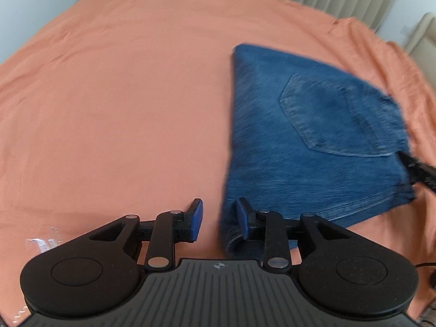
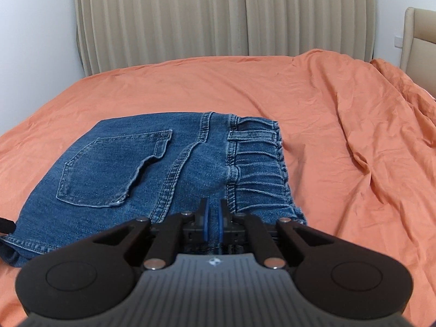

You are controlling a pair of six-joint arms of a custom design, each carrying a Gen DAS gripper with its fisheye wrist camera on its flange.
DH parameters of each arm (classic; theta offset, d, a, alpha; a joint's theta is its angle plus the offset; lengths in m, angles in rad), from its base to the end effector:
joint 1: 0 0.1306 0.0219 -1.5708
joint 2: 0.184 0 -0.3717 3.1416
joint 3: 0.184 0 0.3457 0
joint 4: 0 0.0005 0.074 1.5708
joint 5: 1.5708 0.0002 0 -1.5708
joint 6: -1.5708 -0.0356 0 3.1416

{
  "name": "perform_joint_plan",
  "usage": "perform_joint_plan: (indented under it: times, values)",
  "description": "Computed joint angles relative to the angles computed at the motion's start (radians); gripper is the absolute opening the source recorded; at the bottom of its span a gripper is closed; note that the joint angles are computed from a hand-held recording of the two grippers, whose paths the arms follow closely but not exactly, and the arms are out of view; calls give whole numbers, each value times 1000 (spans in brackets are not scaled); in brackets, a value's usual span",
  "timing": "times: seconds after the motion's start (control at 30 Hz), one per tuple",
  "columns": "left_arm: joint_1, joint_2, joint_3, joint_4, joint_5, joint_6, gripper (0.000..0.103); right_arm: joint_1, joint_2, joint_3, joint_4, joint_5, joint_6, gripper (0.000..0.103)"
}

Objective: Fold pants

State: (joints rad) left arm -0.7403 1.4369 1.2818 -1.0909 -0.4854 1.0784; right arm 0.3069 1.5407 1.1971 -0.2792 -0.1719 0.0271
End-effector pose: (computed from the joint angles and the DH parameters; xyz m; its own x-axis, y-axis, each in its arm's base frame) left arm 0.3176 -0.2684 0.3484 -0.7596 -0.3617 -0.5405 -0.3865 0.9195 -0.0722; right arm 0.4681 0.1542 0.3177 -0.5442 -0.2005 -0.8147 -0.4450 0.8922 0.0777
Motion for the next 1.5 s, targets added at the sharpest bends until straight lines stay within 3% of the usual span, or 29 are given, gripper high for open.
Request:
perform_joint_plan:
  times: [0.03, 0.07, 0.17, 0.23, 0.37, 0.4, 0.43, 0.53, 0.6, 0.63, 0.77, 0.93, 1.07, 1.3, 1.5]
  values:
    - [-5, 36, 42, -90, -16, 9, 25, -1, 1, 1, -3, -3, 2, 0]
    - [-14, 50, 58, -130, -26, 1, 25, -2, 5, 6, -9, -3, 3, 0]
    - [-37, -11, 10, -37, -34, -11, 26, -8, 12, 31, -45, -17, -4, 0]
    - [-53, -43, -1, -28, -66, 11, 31, -11, 10, 52, -82, -25, 9, 1]
    - [-62, -102, -15, -16, -140, 44, 40, -29, -25, 68, -129, -90, -3, 26]
    - [-56, -116, -20, 8, -149, 42, 46, -33, -31, 77, -149, -100, -9, 37]
    - [-45, -128, -25, 43, -149, 35, 56, -35, -36, 84, -168, -93, -11, 41]
    - [15, -163, -64, 204, -91, -21, 72, -60, -22, 139, -244, -106, -47, 50]
    - [58, -174, -94, 300, -47, -47, 80, -84, 2, 186, -299, -127, -82, 69]
    - [78, -169, -96, 318, -33, -41, 85, -94, 15, 209, -322, -142, -84, 70]
    - [148, -147, -115, 407, 37, -22, 85, -109, 80, 306, -442, -162, -25, 75]
    - [223, -142, -187, 557, 176, -36, 85, -148, 185, 420, -531, -272, -123, 76]
    - [277, -144, -237, 620, 281, -30, 85, -172, 281, 526, -622, -369, -172, 77]
    - [354, -113, -298, 768, 462, -5, 85, -202, 373, 574, -636, -464, -244, 76]
    - [354, -58, -284, 794, 505, -44, 85, -231, 427, 581, -623, -602, -272, 77]
